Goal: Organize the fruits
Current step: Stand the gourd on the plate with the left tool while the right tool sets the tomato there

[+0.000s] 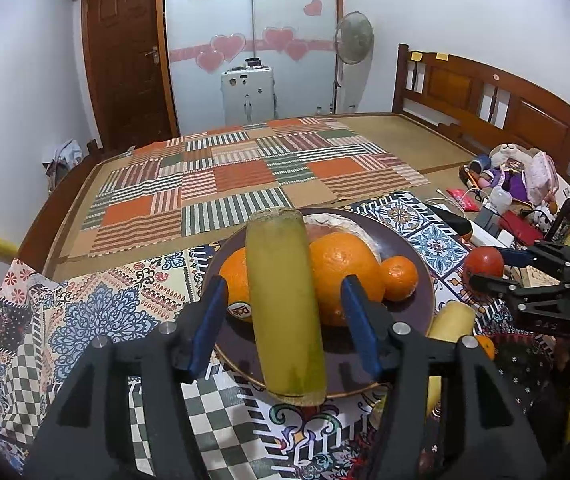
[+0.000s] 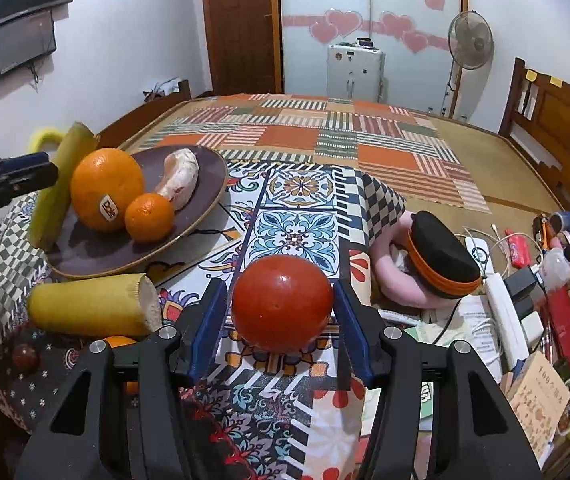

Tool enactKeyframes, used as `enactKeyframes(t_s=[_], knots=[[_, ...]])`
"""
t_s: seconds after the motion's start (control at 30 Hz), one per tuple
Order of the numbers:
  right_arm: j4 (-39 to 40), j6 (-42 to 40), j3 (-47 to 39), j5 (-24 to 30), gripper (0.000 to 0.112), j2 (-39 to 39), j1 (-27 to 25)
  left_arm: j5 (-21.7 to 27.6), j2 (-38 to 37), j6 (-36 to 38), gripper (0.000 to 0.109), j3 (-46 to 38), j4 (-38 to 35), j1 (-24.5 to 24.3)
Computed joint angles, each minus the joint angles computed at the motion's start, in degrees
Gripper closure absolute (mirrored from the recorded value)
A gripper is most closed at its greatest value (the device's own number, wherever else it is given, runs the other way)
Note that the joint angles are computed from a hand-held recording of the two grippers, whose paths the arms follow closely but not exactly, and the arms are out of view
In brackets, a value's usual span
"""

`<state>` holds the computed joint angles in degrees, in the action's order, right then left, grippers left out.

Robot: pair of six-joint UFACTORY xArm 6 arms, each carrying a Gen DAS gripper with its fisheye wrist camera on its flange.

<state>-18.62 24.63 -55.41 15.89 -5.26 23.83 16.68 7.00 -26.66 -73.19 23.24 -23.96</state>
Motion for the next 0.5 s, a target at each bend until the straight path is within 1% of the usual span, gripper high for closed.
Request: enactKeyframes(t_s=[0.03, 0.13, 0.23, 0.37, 0.5], knots=[[-0.1, 0.1, -0.1, 0.0, 0.066, -0.1, 0.0, 0.0, -0.1, -0.3, 0.050, 0.0, 0.3, 0.0], [1.1, -0.9, -0.6, -0.1, 0.067, 0.0, 0.0, -0.5, -0.7, -0.4, 0.049, 0.6, 0.1, 0.2], [2.0, -1.7, -2.6, -0.4, 0.067, 1.1, 0.5, -1.1, -1.5, 0.8, 0.047, 1.5, -1.7, 0.5], [3.2, -3.7, -6.9, -0.5, 0.067, 3.8, 1.4, -1.7, -2.7, 1.2, 0.045, 2.5, -2.8, 1.3], [6.1, -8.0, -13.4, 0.3, 0.067, 8.5, 2.9, -2.3, -4.0, 0.0, 0.043, 3.7, -1.6, 2.3]])
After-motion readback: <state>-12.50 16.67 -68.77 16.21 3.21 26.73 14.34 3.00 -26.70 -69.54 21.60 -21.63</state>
